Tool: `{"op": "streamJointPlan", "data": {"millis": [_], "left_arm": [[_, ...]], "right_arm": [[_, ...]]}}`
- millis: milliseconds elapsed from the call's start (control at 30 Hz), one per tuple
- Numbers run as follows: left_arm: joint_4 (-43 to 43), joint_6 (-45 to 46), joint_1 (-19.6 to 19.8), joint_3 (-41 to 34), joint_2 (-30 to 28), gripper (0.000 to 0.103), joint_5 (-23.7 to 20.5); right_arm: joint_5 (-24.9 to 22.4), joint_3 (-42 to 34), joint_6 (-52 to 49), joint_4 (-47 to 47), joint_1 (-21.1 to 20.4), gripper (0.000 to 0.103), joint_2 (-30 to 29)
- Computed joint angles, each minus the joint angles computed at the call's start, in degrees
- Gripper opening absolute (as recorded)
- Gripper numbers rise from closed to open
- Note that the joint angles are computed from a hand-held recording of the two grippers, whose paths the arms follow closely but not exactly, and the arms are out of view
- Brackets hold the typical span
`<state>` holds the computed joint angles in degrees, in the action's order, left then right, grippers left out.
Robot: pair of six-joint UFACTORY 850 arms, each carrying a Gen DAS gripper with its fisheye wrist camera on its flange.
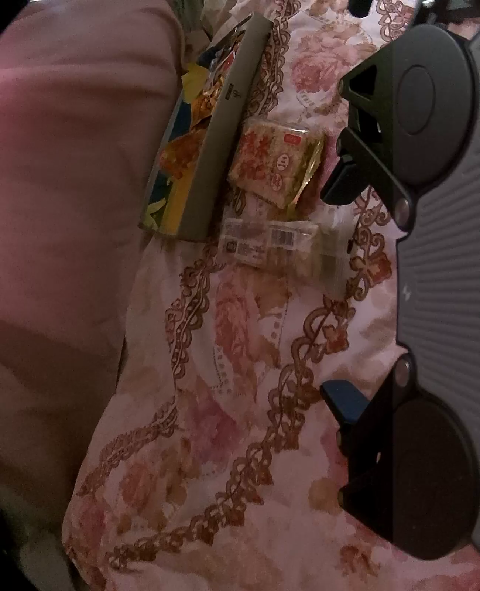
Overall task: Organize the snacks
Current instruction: 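Move both open tools back toward the rice-cracker bars on the bed, then grasp the rice-cracker bar with the right tool while the left tool grasps the clear cereal bar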
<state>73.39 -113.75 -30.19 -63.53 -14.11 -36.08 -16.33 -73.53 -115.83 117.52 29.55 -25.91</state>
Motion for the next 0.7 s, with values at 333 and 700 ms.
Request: {"op": "streamJointPlan", "data": {"millis": [333, 700], "left_arm": [[3.4, -0.9, 3.2, -1.0, -1.1, 0.103, 7.9], [14.7, -7.2, 4.2, -1.0, -2.4, 0.091, 10.6]], "right_arm": [[-11.2, -12.5, 21.2, -16.2, -3.0, 0.101, -9.2], [-17.8, -23.5, 38.8, -27.8, -3.9, 0.089, -17.8]]}}
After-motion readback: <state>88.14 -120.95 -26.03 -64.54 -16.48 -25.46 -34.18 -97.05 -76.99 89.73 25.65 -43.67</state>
